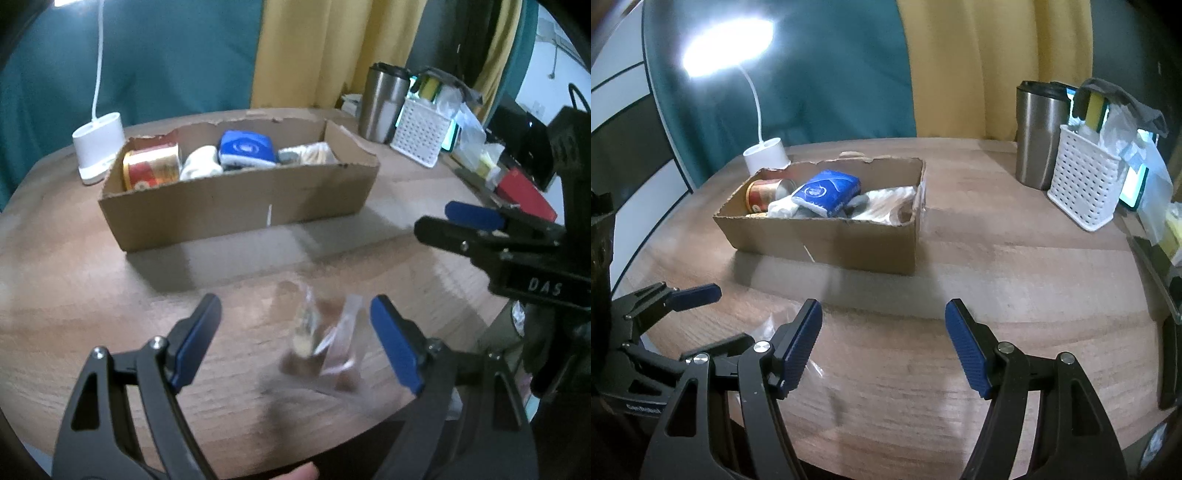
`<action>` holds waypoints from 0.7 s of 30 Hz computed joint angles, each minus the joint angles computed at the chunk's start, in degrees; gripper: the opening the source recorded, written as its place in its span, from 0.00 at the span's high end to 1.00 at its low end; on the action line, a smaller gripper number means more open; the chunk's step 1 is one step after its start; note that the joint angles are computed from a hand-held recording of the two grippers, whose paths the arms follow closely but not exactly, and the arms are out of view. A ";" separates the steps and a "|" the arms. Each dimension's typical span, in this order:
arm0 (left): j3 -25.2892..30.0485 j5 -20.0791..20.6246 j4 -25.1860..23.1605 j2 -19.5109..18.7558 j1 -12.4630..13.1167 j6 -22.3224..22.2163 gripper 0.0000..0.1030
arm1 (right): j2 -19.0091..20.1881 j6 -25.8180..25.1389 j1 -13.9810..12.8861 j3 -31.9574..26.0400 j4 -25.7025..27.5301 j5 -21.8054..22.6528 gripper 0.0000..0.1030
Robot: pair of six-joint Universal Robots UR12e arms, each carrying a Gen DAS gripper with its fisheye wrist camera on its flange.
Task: Organize objects
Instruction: 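Move the left gripper out of the box toward the clear plastic snack bag, then grasp the clear plastic snack bag with the left gripper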
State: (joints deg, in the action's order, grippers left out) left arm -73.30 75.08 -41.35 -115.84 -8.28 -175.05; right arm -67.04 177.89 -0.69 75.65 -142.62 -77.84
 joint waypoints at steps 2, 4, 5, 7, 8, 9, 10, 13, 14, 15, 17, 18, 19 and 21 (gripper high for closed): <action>-0.03 0.34 -0.52 -0.01 -0.13 0.16 0.18 | -0.21 -0.11 -0.04 0.36 -0.07 0.08 0.30; -0.15 -0.05 -0.97 0.09 -0.19 0.87 0.18 | -0.30 -0.05 -0.09 0.57 -0.10 0.20 0.30; -0.25 -0.28 -1.03 0.16 -0.23 1.32 0.18 | -0.32 0.00 -0.14 0.64 -0.14 0.27 0.30; -0.31 -0.61 -1.92 0.21 -0.43 2.63 0.18 | -0.41 0.07 -0.21 0.83 -0.16 0.24 0.30; -0.26 -0.67 -2.31 0.16 -0.50 2.97 0.18 | -0.45 0.17 -0.27 0.96 -0.25 0.30 0.30; -0.17 -0.40 -3.01 0.06 -0.65 3.41 0.18 | -0.50 0.29 -0.32 1.09 -0.36 0.35 0.30; -0.09 0.10 -3.46 -0.02 -0.80 3.69 0.18 | -0.53 0.37 -0.38 1.20 -0.42 0.43 0.30; -0.26 2.09 -3.07 -0.27 -1.29 4.53 0.19 | -0.52 0.40 -0.52 1.34 -0.38 0.71 0.30; -0.17 2.05 -3.30 -0.42 -1.30 4.72 0.19 | -0.54 0.37 -0.58 1.43 -0.52 0.86 0.30; -0.05 2.47 -3.50 -0.59 -1.39 4.73 0.20 | -0.54 0.36 -0.63 1.46 -0.64 0.98 0.30; -0.03 2.75 -3.43 -0.80 -1.49 4.79 0.33 | -0.55 0.50 -0.60 1.45 -0.50 0.85 0.30; 0.09 2.56 -3.99 -0.88 -1.44 4.92 0.40 | -0.54 0.59 -0.65 1.43 -0.41 0.94 0.30; 0.26 2.57 -4.52 -1.02 -1.44 4.77 0.42 | -0.49 0.57 -0.71 1.36 -0.31 1.04 0.30; 0.10 2.29 -3.85 -1.05 -1.39 4.80 0.46 | -0.39 0.52 -0.83 1.19 -0.05 1.26 0.30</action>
State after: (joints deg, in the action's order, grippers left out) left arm -73.20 77.37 -45.19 -116.88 -9.67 -170.25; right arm -67.43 178.41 -1.52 76.84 -142.67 -76.58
